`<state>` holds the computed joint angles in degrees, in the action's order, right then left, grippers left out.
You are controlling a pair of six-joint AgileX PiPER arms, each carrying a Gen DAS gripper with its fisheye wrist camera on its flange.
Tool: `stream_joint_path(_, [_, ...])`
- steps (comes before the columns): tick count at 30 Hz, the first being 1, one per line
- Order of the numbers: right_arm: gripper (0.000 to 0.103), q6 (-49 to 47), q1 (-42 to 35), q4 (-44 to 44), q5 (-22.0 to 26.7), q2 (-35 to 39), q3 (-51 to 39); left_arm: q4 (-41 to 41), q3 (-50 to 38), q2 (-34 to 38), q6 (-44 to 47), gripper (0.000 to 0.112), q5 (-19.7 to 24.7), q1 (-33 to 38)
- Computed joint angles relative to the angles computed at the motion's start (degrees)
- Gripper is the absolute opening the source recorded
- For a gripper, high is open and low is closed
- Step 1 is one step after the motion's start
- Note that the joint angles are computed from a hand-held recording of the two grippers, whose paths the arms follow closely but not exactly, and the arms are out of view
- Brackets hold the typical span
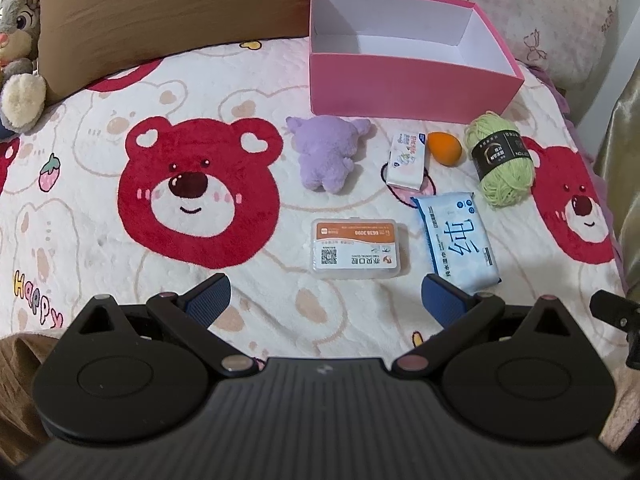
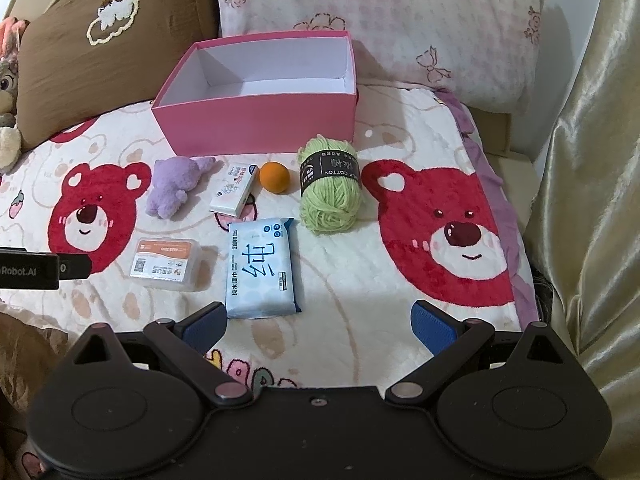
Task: Organize objects
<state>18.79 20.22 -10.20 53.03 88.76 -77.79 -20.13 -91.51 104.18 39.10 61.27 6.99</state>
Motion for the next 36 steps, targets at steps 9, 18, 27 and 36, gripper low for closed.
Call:
stream_joint_path(9, [0.1, -1.0, -0.2, 0.1, 0.4, 0.4, -0.2, 0.0, 0.4, -0.1, -0.5, 0.103, 0.4, -0.4])
stream_joint_path(18, [0.1, -1.8, 0.2, -0.2, 1.2, 0.4, -0.8, -1.1, -0.1, 0.1, -0.9, 0.103, 1.3, 0.5])
stream_joint_path(27, [0.1, -1.7, 2.4, -1.5, 3.5, 0.7, -3.8, -2.2, -1.5, 0.6, 0.3, 0.103, 2.8, 1.9])
stream_joint_path(36, [0.1, -6.5, 4.0, 0.2, 6.4, -0.1, -7.5, -4.6, -5.5, 1.1, 0.3, 0.103, 6.9, 3.0])
